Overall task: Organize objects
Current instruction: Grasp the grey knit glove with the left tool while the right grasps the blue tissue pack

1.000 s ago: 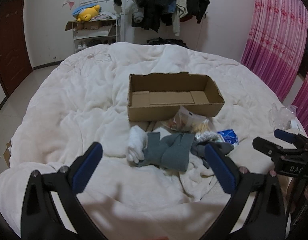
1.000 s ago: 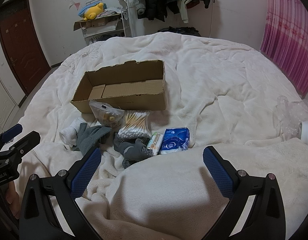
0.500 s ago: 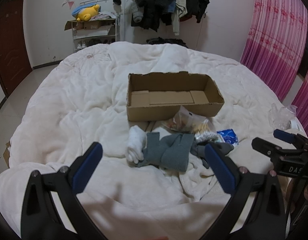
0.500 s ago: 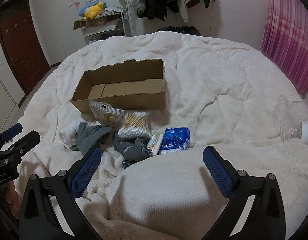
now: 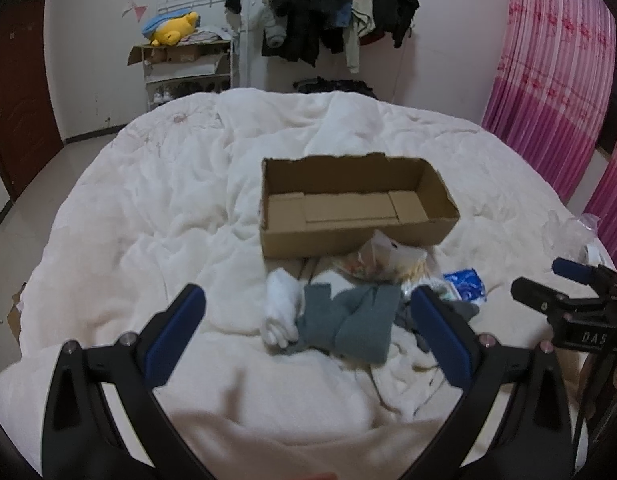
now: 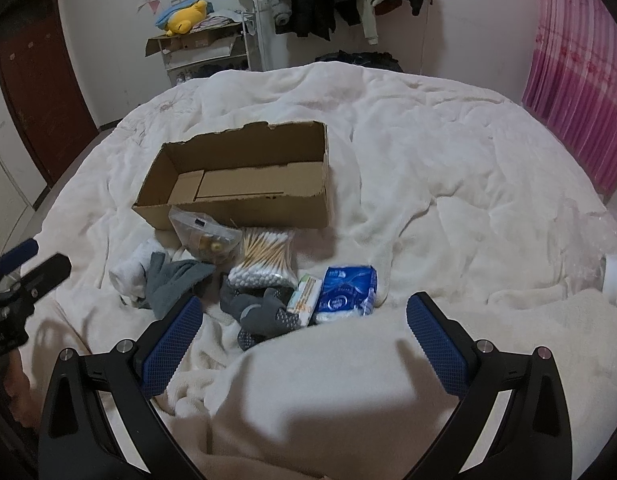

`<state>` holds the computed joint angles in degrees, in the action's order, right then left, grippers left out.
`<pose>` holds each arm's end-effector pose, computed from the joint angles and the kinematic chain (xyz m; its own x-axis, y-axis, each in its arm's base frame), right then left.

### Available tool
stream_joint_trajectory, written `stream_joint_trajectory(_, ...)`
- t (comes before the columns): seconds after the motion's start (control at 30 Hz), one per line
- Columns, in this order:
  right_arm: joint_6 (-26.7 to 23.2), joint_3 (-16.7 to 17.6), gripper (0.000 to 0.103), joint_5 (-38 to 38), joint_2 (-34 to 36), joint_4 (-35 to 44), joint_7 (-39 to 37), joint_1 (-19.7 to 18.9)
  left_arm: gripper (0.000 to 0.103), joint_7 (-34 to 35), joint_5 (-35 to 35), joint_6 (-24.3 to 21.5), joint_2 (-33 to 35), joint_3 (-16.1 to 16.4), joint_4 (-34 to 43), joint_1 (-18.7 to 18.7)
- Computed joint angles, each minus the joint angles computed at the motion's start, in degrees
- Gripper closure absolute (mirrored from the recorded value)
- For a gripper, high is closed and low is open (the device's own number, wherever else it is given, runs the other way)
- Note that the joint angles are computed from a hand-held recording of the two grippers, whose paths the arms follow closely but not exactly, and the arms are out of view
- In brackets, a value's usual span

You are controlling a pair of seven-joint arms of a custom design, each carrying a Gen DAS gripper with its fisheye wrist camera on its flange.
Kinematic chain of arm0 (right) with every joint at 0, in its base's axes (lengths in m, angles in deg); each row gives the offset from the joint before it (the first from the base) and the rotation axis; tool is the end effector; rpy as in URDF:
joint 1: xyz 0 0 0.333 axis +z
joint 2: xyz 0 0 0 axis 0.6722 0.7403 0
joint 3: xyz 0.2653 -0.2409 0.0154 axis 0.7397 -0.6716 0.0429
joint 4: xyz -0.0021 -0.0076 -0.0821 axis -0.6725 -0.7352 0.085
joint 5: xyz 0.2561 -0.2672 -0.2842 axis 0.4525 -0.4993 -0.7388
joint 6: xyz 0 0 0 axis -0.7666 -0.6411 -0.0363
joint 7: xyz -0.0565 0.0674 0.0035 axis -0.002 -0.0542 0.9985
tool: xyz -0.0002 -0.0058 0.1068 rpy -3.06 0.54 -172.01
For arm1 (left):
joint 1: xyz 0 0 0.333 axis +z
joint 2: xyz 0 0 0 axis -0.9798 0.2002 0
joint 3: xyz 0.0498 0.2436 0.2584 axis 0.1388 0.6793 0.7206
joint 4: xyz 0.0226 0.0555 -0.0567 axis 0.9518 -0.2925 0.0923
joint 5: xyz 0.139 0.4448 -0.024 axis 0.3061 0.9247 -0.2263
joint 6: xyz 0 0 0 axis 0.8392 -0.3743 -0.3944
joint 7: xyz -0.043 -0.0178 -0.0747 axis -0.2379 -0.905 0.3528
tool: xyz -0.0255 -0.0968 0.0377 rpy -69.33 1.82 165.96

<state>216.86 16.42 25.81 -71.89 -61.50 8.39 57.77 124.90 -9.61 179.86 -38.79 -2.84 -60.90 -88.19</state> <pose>0.6646 0.2803 0.4184 0.3504 -0.8995 -0.2610 -0.7240 -0.0834 -0.6847 0.6225 -0.2523 0.4702 -0.2092 -0.9735 0.0922 -0.6883 0.0796 -0.7210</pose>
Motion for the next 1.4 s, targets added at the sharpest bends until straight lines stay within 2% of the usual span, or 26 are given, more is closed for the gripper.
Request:
stream_joint_trajectory(0.13,-1.5,-1.2,0.0,-2.2,1.9,3.7,0.7,0.5,0.0,4.0,-3.0,-0.2,2.1,-0.7,2.7,0.9)
stream_joint_trajectory(0.27,-2.3,-3.1,0.0,-6.4,3.6,7.0,3.0,1.8,0.0,0.8,2.0,-0.1,4.1,1.3,5.4,-0.7)
stream_joint_trajectory(0.4,-4.4,-5.4,0.0,-11.0,6.5,10.7,6.5,2.9,0.0,4.7,-0.7,-1.7,6.9,-0.6,8.1,0.8)
stream_joint_trajectory(0.5,-7.8,-7.0,0.0,-13.9,9.6,14.4,10.2,3.4,0.0,7.7,-2.9,-3.9,9.4,-1.6,10.2,1.1)
stream_joint_trajectory(0.6,-11.0,-8.1,0.0,-16.6,12.5,17.4,13.5,3.6,0.0,15.3,-10.2,-6.0,12.0,-6.0,11.7,4.1)
stream_joint_trajectory(0.67,-13.6,-8.0,0.0,-17.6,14.3,19.2,14.6,3.2,0.0,24.0,-18.3,-8.1,14.2,-11.2,12.9,8.0)
stream_joint_trajectory(0.7,-14.9,-7.4,0.0,-17.5,15.2,20.1,14.5,2.6,0.0,25.9,-20.1,-9.1,14.9,-11.7,13.4,8.1)
stream_joint_trajectory(0.77,-16.8,-7.5,0.002,-18.3,16.6,21.6,15.2,2.5,0.0,24.6,-19.6,-11.2,16.2,-9.0,14.8,5.4)
stream_joint_trajectory(0.87,-18.4,-8.9,0.002,-20.9,18.4,23.1,17.1,3.7,0.0,23.8,-21.3,-13.3,17.4,-7.9,15.9,4.4)
stream_joint_trajectory(0.93,-21.1,-8.8,0.003,-21.4,19.6,24.2,17.9,3.2,0.0,23.7,-21.7,-13.7,17.7,-7.5,15.7,4.0)
stream_joint_trajectory(1.03,-23.7,-8.3,0.013,-21.1,21.1,25.2,18.7,2.5,0.0,21.8,-20.0,-13.4,17.5,-5.9,14.9,2.4)
stream_joint_trajectory(1.1,-25.4,-8.5,0.014,-21.7,22.0,26.2,19.2,2.6,0.0,20.8,-18.4,-13.1,17.5,-5.1,14.7,1.4)
stream_joint_trajectory(1.27,-27.9,-8.8,0.02,-23.3,23.4,27.9,20.1,2.9,0.0,21.4,-17.3,-11.1,17.0,-5.8,13.2,1.4)
stream_joint_trajectory(1.4,-28.7,-7.7,0.022,-23.2,24.5,29.7,18.2,2.5,0.0,20.7,-15.7,-13.1,17.7,-5.0,14.0,0.4)
